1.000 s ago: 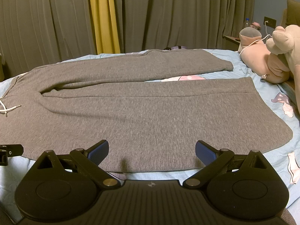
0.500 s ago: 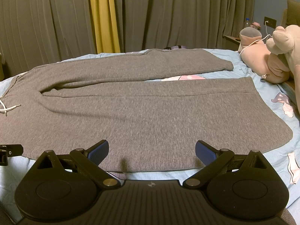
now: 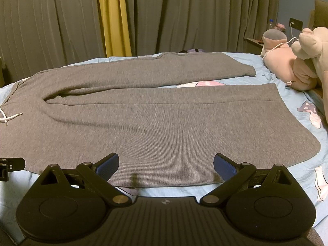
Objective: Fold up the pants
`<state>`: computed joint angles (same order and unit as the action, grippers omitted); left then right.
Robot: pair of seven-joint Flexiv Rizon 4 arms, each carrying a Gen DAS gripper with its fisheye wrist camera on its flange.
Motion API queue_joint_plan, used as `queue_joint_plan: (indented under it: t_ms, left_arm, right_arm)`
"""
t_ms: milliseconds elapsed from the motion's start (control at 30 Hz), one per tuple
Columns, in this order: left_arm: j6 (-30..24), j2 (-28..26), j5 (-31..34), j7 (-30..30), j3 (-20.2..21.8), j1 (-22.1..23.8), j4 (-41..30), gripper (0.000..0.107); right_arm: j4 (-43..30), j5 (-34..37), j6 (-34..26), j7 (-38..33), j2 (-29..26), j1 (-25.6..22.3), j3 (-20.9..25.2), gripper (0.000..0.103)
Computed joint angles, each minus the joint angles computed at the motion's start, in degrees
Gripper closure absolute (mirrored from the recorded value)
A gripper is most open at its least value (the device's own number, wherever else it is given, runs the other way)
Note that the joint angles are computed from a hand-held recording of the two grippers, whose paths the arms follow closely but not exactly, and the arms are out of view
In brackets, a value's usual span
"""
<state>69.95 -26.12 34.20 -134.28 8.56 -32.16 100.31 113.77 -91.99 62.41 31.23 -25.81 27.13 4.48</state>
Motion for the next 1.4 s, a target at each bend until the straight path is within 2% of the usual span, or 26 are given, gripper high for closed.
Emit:
queue_joint_plan:
  t_ms: [400, 667, 833, 933, 1000, 1067, 1133, 1233, 1400]
  left_arm:
    - [-0.5, 0.0, 0.1, 0.2, -0.1, 0.0, -0.1, 0.004]
    - [-1.8, 0.6, 2.9, -1.8, 0.5, -1.2, -0.9, 0.004]
    - [-3.0, 0.7, 1.9, -2.0, -0.7, 0.2, -1.0, 0.004]
    - [-2.9, 1.0, 1.8, -3.1, -0.5, 0.3, -1.0, 0.004]
    - [-3.1, 1.2, 4.3, -5.4, 0.8, -0.8, -2.1, 0.004]
    - [-4.6, 1.1, 9.0, -10.2, 3.1, -3.0, -4.5, 0.004]
    - [-6.2, 0.8, 12.9, -14.1, 3.9, -3.9, -7.2, 0.004]
    - [-7.5, -0.6, 15.3, -19.1, 3.6, -2.9, -11.4, 0.004]
    - [-10.4, -6.6, 12.5, -25.6, 3.5, 0.5, -20.0, 0.004]
  right_arm:
    - [0.1, 0.1, 0.4, -0.3, -0.1, -0.3, 0.1, 0.004]
    - [-0.8, 4.6, 3.2, -2.9, -1.2, -0.5, -0.4, 0.004]
    - [-2.4, 11.9, 5.5, -6.0, -3.5, -0.4, -1.3, 0.004]
    - [-3.8, 20.7, 5.2, -11.5, -5.5, 0.2, -1.3, 0.004]
    - [-5.6, 29.6, 3.4, -17.7, -7.4, 0.0, 0.3, 0.004]
    - [-6.8, 34.7, 2.9, -20.8, -8.6, 0.1, 0.7, 0.004]
    - [-7.2, 36.5, 2.9, -21.4, -8.9, 1.1, -0.6, 0.004]
    - [-7.2, 39.0, 3.2, -22.7, -8.8, 2.8, -2.3, 0.004]
    - [-6.9, 41.1, 3.2, -24.7, -8.6, 5.7, -5.2, 0.004]
